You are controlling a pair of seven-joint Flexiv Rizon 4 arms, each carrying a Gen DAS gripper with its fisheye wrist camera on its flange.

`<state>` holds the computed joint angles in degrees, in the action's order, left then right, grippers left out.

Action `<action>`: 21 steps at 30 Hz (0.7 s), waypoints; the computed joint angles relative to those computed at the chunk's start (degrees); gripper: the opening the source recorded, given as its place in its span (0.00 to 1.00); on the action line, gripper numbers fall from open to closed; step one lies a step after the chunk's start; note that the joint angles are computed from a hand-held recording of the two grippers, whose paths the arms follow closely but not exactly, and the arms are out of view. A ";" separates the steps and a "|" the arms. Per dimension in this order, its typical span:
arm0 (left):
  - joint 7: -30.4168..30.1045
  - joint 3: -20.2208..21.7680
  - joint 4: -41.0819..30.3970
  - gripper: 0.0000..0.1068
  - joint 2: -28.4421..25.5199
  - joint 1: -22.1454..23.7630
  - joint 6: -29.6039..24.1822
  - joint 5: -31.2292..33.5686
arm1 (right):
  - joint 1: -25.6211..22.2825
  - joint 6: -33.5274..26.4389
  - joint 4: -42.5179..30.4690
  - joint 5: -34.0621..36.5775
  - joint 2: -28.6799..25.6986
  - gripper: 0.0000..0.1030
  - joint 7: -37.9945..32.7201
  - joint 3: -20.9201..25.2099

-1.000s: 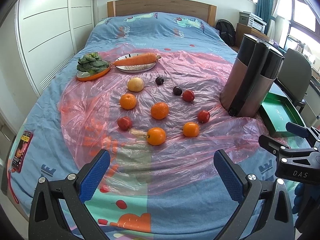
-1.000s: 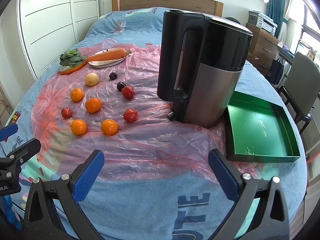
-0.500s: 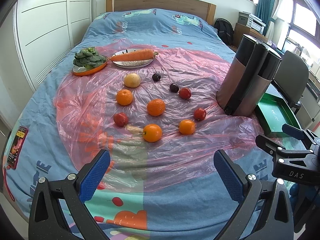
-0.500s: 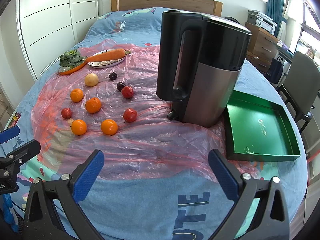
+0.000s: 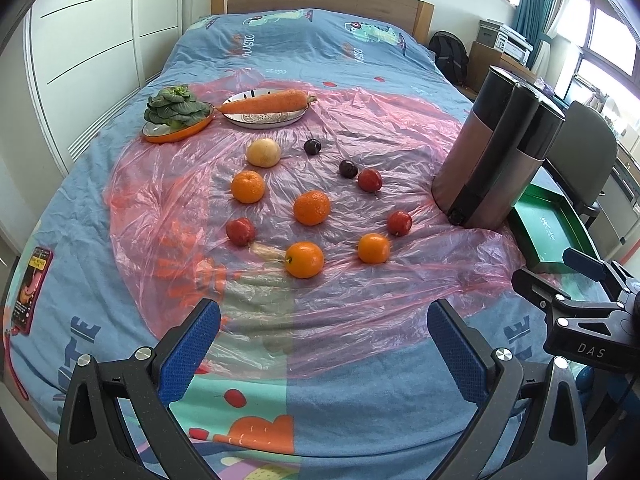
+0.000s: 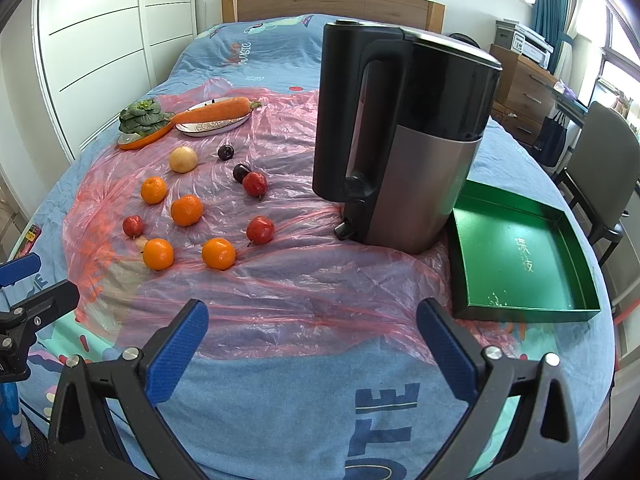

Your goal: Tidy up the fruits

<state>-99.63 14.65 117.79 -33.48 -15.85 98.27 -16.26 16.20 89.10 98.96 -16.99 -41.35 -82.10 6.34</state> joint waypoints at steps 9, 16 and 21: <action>-0.74 2.23 -0.68 0.95 -0.47 -1.76 -1.40 0.47 | -0.25 -0.20 -0.33 0.26 -0.19 1.00 -0.40 0.34; -1.10 2.71 -1.49 0.95 -0.86 -2.08 -2.33 1.79 | -0.51 0.28 -0.09 0.53 -0.48 1.00 -0.31 0.41; -1.51 2.98 -1.78 0.95 -1.02 -2.21 -2.59 2.53 | -1.15 -0.58 -0.87 0.73 -0.56 1.00 -0.45 1.27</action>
